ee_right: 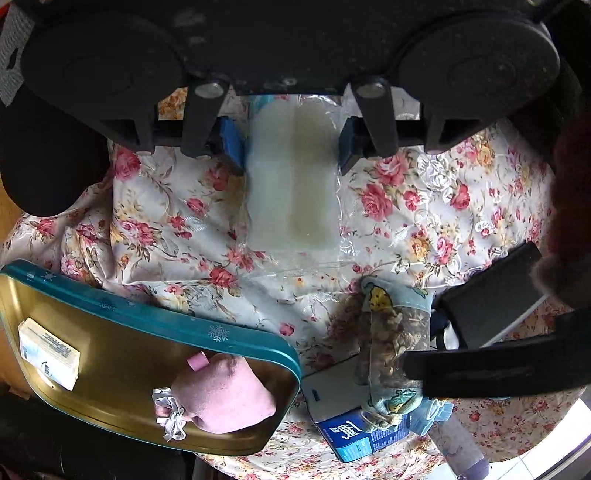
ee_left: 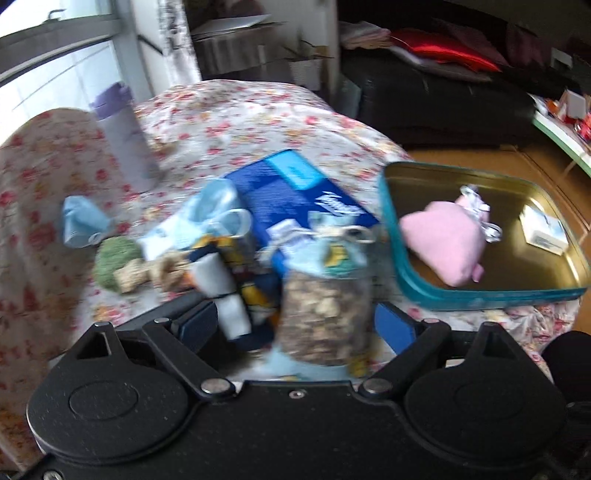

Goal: Organize soft objects
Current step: 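Grasp and lift the bagged white sponge with the right tool while the left tool reaches the sachet, then grasp the blue-trimmed dried-flower sachet with the left tool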

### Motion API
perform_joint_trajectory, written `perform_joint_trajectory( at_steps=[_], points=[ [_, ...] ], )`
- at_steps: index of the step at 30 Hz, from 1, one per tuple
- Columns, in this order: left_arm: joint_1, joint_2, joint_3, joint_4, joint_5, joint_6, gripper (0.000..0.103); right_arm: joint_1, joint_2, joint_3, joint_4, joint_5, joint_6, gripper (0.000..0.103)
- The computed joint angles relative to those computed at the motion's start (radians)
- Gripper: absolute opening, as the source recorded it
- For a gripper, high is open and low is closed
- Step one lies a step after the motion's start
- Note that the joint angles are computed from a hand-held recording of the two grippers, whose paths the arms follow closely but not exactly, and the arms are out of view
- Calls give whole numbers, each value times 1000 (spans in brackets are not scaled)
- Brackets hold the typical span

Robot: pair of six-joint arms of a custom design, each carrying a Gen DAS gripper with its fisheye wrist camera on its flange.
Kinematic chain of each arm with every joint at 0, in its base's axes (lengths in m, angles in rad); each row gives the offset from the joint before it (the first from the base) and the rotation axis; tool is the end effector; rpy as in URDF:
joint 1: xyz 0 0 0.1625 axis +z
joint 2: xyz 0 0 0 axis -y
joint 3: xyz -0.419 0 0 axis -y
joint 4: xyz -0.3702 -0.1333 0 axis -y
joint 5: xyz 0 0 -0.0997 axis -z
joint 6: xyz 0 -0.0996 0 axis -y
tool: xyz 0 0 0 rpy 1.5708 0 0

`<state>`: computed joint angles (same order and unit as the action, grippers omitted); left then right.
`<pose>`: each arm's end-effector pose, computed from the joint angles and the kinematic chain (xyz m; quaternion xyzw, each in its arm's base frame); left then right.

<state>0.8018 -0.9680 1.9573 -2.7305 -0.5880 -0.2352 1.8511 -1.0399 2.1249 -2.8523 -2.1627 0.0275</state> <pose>-0.2261 -0.5445 0.1608 0.1930 0.8580 -0.2920 0.3760 0.2127 -0.4579 0.1349 0.0916 -0.9479 0.1372 0.2724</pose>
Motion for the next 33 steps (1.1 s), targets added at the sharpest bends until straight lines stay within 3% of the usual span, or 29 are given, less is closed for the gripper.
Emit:
perform_joint_trajectory(
  at_steps=[5,7,9,11,18,24,29,33],
  points=[
    [24,62,-73,64,-33,-16,89,2,9,0,-15,-3,-14,53],
    [36,71,-92,82,-62,-28,84,3,12,3,-23,-5,-18,54],
    [44,83,-114,120,-71,-53,64,3,15,5,-30,-6,-22,54],
    [38,95,-129,172,-23,-87,49,3,16,5,-33,-6,-24,54],
    [22,-9,-109,325,-82,-241,42,4,15,3,-27,-5,-29,55],
    [4,-126,-82,572,-132,-421,42,9,23,-1,-24,-18,-36,55],
    [6,-173,-34,616,-150,-447,46,16,33,-8,-22,-34,-38,55],
    [12,-184,-24,682,-214,-456,48,22,28,-11,-4,-41,-43,55]
  ],
)
